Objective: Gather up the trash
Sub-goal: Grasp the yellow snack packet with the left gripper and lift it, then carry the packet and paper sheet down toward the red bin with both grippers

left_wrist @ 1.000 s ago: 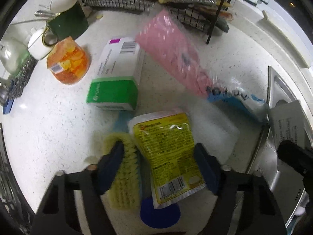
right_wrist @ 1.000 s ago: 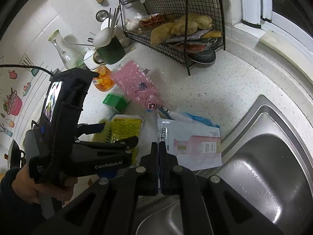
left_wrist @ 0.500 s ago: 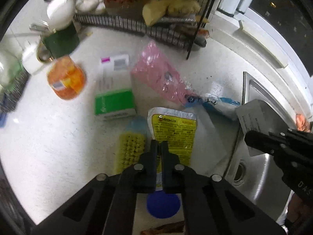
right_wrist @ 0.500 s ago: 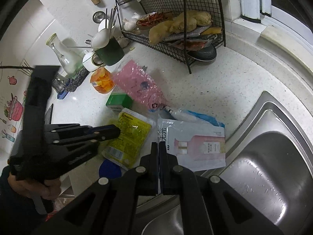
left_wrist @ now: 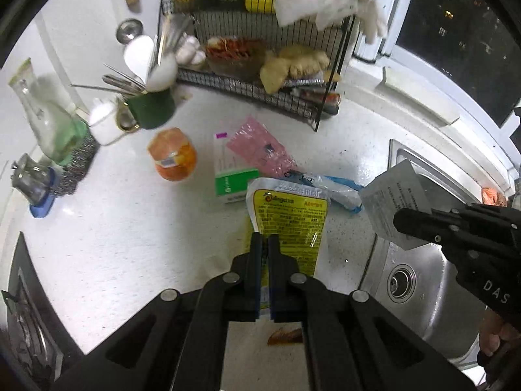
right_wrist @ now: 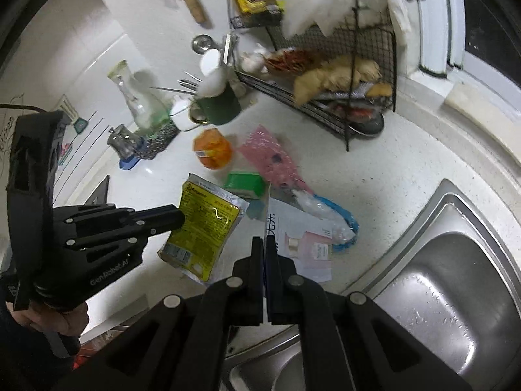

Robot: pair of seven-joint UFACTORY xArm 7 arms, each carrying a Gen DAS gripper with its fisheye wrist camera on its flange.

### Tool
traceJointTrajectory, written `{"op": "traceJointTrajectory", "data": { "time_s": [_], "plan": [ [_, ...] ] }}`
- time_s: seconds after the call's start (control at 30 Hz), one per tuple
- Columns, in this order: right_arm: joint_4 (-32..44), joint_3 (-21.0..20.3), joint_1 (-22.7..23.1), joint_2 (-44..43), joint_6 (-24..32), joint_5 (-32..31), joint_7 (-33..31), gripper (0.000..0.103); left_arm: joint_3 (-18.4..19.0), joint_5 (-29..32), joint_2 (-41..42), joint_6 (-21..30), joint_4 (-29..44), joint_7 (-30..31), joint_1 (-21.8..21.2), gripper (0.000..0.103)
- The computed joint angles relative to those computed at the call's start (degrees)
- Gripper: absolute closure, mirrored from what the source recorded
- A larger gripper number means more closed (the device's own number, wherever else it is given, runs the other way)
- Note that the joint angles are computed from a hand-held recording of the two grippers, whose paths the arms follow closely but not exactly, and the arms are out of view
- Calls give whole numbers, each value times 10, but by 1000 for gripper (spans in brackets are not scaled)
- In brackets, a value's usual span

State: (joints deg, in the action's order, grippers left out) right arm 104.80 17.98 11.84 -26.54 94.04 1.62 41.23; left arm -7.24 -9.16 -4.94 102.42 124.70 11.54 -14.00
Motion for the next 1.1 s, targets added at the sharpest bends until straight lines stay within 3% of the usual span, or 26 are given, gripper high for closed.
{"op": "traceJointTrajectory", "data": {
  "time_s": [0.2, 0.53, 0.67, 0.8, 0.93, 1.07, 1.1],
  "plan": [
    [65, 52, -1, 33, 20, -25, 32, 102, 27, -38, -20, 18, 19, 25, 20, 101],
    [125, 144, 34, 83, 46, -65, 118, 102, 77, -104, -101, 38, -43, 67, 43, 101],
    [165, 197, 48, 113, 73, -111, 165, 102, 106, -117, -135, 61, -61, 90, 48, 101],
    [226, 282, 65, 162, 117, -187, 222, 102, 142, -133, -170, 87, -77, 116, 48, 101],
    [326, 404, 210, 283, 208, -413, 320, 102, 175, -134, -204, 116, -90, 141, 45, 101],
    [430, 433, 433, 388, 293, -632, 365, 102, 206, -121, -241, 143, -112, 168, 42, 101],
    [453, 412, 486, 403, 303, -659, 367, 102, 212, -117, -250, 148, -120, 174, 41, 101]
  ]
}}
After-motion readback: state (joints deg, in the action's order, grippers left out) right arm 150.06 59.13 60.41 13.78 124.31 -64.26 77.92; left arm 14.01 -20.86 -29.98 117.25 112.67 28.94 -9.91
